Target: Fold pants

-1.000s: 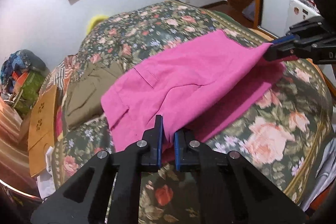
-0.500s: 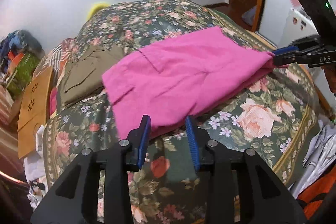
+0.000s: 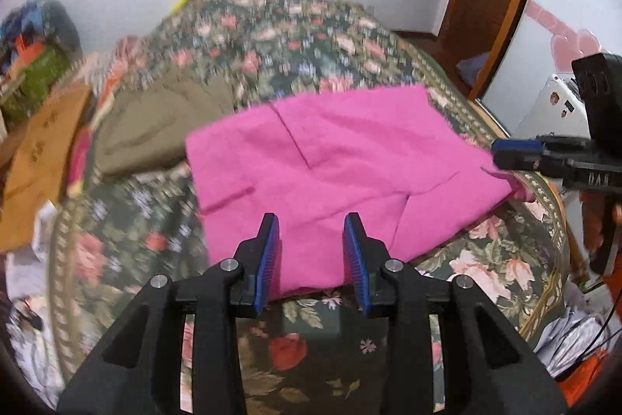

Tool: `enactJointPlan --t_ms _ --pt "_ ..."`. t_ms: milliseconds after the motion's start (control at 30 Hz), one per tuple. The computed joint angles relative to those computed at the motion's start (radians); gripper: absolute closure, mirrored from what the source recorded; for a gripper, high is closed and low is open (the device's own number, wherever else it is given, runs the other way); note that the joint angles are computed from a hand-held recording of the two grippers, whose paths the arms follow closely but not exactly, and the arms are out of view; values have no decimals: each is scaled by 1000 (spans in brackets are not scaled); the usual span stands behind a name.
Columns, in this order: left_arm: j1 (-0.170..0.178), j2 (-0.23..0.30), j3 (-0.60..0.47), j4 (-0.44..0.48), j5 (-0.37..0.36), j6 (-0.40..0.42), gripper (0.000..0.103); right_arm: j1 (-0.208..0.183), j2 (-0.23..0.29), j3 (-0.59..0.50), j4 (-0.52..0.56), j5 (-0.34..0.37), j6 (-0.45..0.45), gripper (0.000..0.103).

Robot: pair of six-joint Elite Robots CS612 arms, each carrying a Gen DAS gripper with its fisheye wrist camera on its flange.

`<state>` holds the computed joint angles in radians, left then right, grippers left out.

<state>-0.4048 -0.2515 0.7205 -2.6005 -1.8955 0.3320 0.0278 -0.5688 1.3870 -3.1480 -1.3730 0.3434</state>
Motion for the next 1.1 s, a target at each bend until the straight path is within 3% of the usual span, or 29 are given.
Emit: enactJointPlan --t_ms 133,233,367,500,567,833,967,1100 --pt "-1 22 -22 57 11 2 68 6 22 -25 85 12 -21 73" --pt "6 26 -19 46 -12 -6 67 6 17 2 76 -6 -45 72" --pt "10 30 -19 31 15 -38 48 -5 -1 47 56 -5 -14 69" --pt "28 47 -54 82 -37 -78 47 -14 -10 79 38 -16 23 66" --pt "28 38 -35 63 -13 -72 47 -19 -15 93 38 -22 51 55" --pt "31 20 -21 9 29 -79 47 -28 -55 144 56 -129 87 55" --pt "27 47 -95 -7 58 -86 47 -34 -58 131 2 -167 87 55" --pt "24 117 -251 39 80 -105 47 -40 -35 77 -6 -180 65 55"
